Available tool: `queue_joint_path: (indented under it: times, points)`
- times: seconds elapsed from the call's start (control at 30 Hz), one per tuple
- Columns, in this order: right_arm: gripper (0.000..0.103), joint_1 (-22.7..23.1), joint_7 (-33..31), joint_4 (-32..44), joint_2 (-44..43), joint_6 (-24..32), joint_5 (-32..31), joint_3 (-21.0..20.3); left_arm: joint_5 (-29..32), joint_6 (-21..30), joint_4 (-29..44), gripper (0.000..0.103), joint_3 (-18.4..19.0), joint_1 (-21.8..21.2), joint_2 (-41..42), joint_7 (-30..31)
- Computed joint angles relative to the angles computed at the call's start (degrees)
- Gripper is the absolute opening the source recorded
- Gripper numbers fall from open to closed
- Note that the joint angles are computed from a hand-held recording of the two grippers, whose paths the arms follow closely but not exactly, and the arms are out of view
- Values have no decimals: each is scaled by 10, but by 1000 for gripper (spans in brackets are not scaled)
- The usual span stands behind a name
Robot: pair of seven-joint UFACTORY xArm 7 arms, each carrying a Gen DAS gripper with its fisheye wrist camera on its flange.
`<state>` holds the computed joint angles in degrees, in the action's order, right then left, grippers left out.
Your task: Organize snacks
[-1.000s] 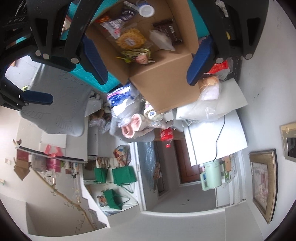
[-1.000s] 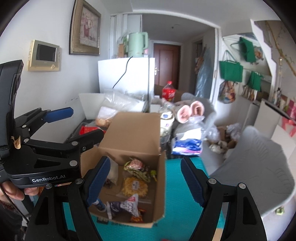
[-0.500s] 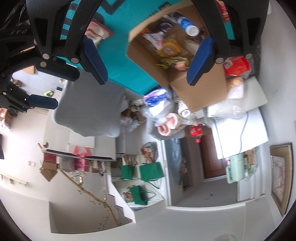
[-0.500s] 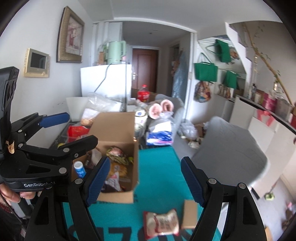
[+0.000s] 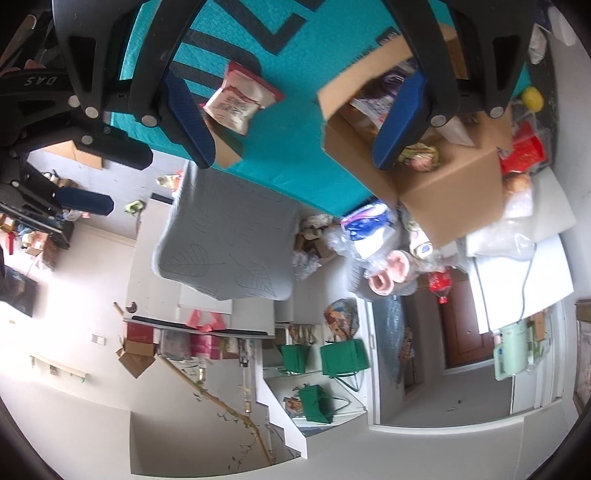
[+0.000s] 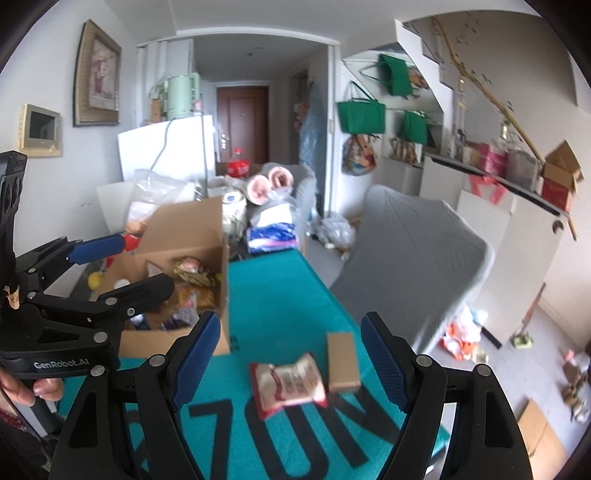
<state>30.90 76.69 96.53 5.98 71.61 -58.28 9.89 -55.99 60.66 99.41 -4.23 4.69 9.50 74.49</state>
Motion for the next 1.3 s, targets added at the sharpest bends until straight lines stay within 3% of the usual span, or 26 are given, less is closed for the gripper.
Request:
queue_joint_path:
  times: [0.43,0.57,0.73,0.97,1.13,1.3]
  points:
    - [79,-42,66,-129,-54,-46,63,18,54,2,-89,88,5,-28,-18,-1]
    - [79,-60,75,-170,-69,-86,85,16,58,3,-97,88,3,-31,-10,-17]
    - [79,-82,78,-213,-81,-124,107,16,82,-31,-118,88,-3,-43,-8,-29]
    - [79,-115,81,-268,-90,-192,133,7,127,-62,-113,88,-13,-59,23,-70]
    - [79,-130,71,-272,-76,-200,142,1,143,-80,-104,88,-24,-60,44,-87]
    - [79,-147,55,-279,-66,-243,147,-15,155,-85,-80,88,-36,-62,68,-89]
